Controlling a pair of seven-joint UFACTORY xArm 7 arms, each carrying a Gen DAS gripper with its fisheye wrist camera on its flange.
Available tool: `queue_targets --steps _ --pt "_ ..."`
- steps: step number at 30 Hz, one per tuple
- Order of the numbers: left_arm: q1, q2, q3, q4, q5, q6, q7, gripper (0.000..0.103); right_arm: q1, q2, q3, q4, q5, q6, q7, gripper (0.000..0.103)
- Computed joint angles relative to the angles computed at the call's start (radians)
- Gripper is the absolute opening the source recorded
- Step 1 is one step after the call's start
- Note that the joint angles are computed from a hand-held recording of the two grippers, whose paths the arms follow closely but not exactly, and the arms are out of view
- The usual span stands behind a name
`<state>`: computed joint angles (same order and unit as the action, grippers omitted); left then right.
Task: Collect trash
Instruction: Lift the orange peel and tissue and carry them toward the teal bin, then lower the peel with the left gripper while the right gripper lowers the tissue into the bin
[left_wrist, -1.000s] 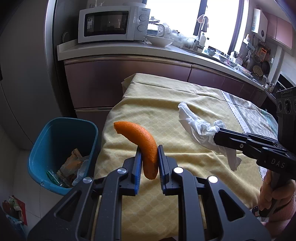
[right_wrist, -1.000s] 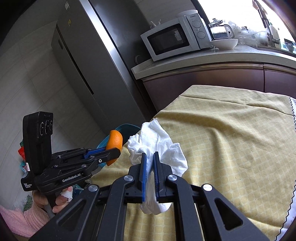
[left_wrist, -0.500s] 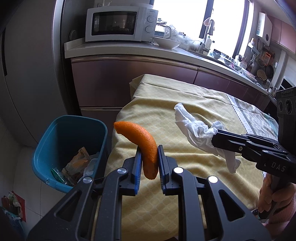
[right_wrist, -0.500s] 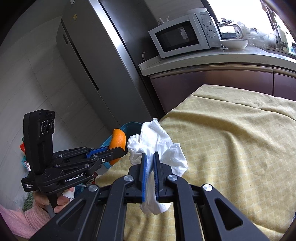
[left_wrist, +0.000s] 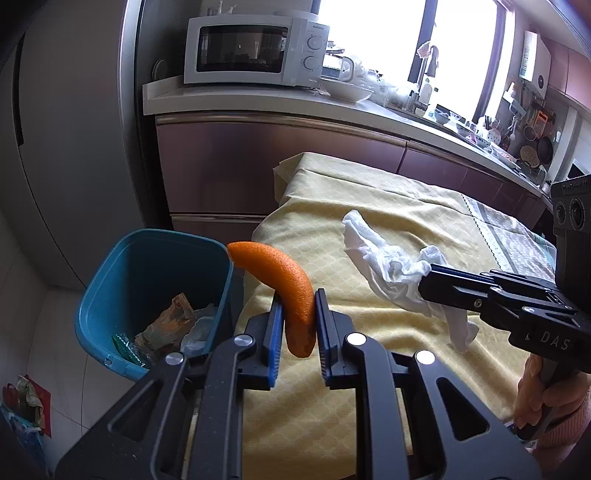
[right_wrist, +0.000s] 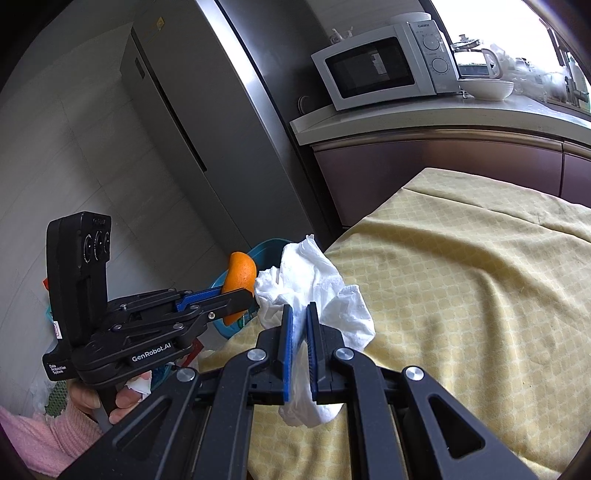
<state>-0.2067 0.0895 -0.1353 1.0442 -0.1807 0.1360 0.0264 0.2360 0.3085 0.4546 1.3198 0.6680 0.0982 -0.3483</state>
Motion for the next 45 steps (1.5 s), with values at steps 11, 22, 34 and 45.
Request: queue_targets --steps 11,22,34,45 --pt "0.013 -0.007 0.018 -0.011 0.018 -0.007 -0.03 0.017 0.033 0.049 -0.019 0.065 -0.071 0.029 0.039 0.006" --pt "0.031 -0.016 0.027 -0.015 0.021 -0.011 -0.04 0.017 0.056 0.095 -0.026 0.132 -0.146 0.054 0.086 0.006" --pt "0.046 -0.026 0.042 -0.023 0.034 -0.021 -0.065 0.017 0.071 0.142 -0.03 0.201 -0.196 0.086 0.1 0.006" --pt "0.054 -0.036 0.053 -0.036 0.071 -0.028 -0.109 0.017 0.082 0.178 -0.03 0.258 -0.217 0.11 0.105 0.006"
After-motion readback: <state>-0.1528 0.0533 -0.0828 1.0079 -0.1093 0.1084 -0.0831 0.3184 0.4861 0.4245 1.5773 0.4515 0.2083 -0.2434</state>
